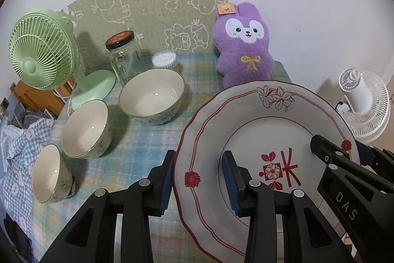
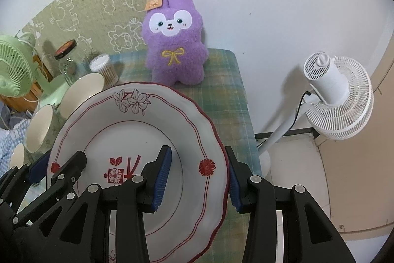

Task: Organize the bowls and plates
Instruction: 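Lift the red-rimmed plate and carry it toward the yellow-flowered stack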

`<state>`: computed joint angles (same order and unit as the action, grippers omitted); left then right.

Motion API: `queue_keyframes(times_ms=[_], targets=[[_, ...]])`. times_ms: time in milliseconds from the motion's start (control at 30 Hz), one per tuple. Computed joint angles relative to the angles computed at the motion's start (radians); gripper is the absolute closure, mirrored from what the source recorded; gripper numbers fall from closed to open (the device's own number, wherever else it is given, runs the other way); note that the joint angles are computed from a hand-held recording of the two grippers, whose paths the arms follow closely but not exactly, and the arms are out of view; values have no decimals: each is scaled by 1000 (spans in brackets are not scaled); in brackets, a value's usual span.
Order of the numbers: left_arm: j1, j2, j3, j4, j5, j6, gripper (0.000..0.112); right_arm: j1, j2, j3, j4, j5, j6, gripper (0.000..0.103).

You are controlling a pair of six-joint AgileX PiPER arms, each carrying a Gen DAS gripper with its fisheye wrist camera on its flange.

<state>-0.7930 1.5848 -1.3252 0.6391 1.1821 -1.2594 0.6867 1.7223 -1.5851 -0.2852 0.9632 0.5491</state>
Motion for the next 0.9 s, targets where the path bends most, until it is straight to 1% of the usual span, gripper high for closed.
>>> queue_keyframes(times_ms=[100, 367, 900], targets=[[-18, -20, 15, 4, 12, -4, 75, 19, -20, 16, -14, 9, 25, 58], [-53, -80, 85, 1, 11, -27, 75, 67, -75, 83, -55, 20, 105, 58], [-178, -179, 230, 3, 10, -115, 75, 185, -200, 277, -149, 42, 326, 58]])
